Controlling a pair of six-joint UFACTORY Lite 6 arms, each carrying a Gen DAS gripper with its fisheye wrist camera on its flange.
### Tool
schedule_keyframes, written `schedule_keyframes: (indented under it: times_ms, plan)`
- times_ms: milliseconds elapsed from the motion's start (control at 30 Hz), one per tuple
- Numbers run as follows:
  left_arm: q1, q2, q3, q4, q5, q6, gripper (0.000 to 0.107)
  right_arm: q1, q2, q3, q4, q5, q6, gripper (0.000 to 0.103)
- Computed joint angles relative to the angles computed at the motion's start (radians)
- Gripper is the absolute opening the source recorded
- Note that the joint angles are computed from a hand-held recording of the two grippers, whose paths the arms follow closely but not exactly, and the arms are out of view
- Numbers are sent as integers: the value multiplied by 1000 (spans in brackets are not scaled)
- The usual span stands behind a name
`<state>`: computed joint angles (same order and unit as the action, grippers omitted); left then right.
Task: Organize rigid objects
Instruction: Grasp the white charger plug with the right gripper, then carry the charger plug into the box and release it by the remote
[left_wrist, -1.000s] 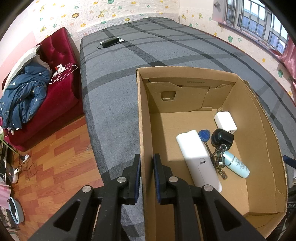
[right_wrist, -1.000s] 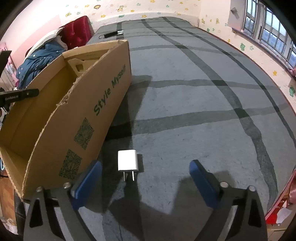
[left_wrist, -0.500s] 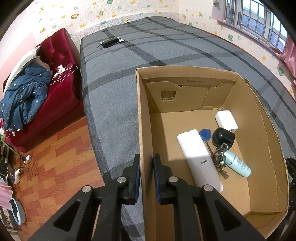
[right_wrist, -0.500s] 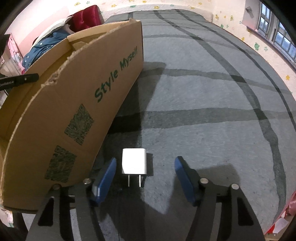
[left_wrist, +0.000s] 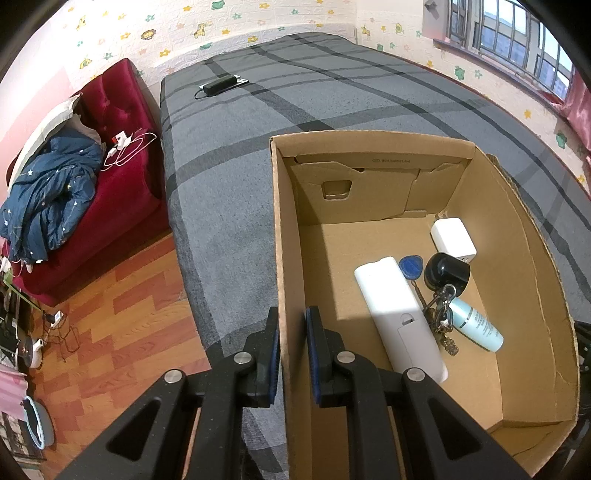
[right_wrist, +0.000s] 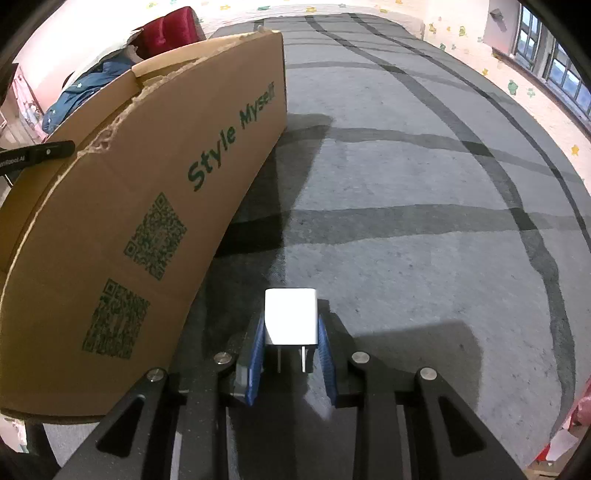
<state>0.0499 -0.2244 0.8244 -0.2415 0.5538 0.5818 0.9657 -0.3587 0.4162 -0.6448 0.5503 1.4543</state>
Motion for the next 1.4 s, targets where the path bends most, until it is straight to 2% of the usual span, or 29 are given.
schedule_keyframes:
  times_ms: [300,533,967,1400]
  plan:
    - [-8,-6,-3,11,-1,-14,14,54,-74,12,25,120,34,28]
    - [-6,-4,-1,4,1,-11,14,150,-146,42,26,267,95,28]
    - [-1,-1,7,0,6,-6,14,261,-158,183,18,506,148,28]
    - [0,-4,5,-5,6,-1,14,245,-103,354,-6,603,101,28]
